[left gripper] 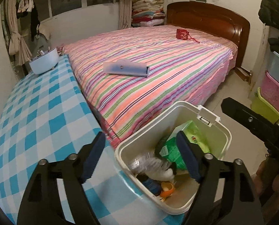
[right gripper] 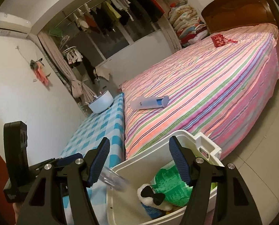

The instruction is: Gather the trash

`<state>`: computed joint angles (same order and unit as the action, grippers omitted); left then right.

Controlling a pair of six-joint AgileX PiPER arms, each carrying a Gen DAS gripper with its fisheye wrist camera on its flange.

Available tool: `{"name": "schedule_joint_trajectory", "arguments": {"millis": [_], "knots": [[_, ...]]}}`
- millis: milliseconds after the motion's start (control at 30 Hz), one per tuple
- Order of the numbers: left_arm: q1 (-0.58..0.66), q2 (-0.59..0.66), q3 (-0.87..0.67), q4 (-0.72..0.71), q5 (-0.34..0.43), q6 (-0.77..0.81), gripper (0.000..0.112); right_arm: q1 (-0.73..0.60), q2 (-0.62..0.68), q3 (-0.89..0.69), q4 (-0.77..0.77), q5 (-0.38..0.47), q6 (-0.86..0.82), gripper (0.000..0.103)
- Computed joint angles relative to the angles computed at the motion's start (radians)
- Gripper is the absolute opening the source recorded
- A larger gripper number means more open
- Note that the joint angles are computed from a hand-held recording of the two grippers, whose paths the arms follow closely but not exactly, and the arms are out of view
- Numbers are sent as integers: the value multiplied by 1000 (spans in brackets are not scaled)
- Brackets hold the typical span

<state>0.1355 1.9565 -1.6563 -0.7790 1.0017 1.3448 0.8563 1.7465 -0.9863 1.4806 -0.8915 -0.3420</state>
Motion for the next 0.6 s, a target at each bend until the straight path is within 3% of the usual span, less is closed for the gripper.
{"name": "schedule_joint_trajectory", "arguments": {"millis": [200,600], "knots": [[-3,-15,39,-8,-33,40,84,0,-11,15,10,-8,3,64],[177,-77,154,-228,-172,207,90,133,74,-136,144,-245,-322,66]]}}
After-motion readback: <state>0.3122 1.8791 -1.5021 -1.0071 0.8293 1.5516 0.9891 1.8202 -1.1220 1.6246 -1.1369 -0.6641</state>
